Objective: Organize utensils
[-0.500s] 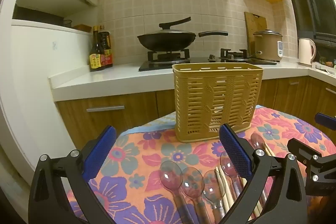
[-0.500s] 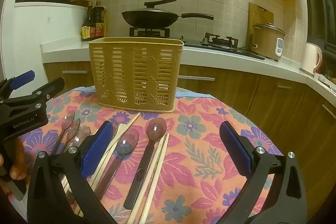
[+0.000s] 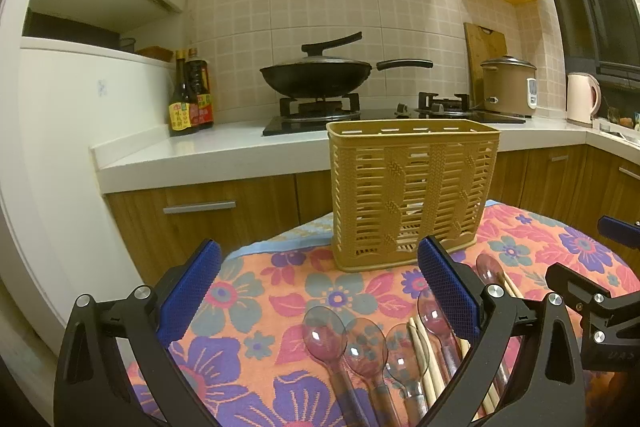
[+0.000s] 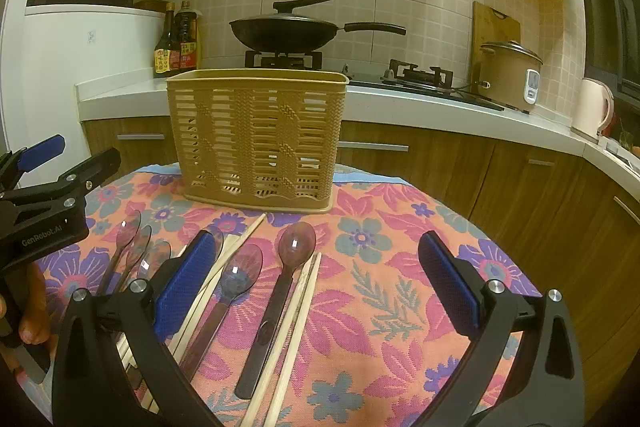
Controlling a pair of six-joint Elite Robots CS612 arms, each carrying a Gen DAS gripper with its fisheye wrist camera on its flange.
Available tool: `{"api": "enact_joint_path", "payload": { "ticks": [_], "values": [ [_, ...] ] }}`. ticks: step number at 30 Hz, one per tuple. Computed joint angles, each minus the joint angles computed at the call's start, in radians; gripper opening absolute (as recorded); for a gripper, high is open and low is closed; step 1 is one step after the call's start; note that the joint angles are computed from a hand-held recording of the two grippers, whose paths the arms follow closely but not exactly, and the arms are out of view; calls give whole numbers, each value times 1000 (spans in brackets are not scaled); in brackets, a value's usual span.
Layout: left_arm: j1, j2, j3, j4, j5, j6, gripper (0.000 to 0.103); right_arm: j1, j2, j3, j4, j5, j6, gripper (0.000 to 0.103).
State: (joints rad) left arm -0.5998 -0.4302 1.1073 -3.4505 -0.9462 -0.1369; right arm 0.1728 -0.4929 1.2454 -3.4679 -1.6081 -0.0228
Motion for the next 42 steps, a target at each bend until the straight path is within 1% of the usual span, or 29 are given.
{"api": "enact_joint_path", "payload": {
  "ticks": [29,31,42],
  "values": [
    [0,1,-3,-1,-3,6,95,-4,4,0,12,13,37,96],
    [0,1,-2,-1,-6,6,95,-5,3,0,15,23,56,96],
    [1,-3,2,0,-14,7,95,-6,2,0,18,26,59,96]
  ]
}}
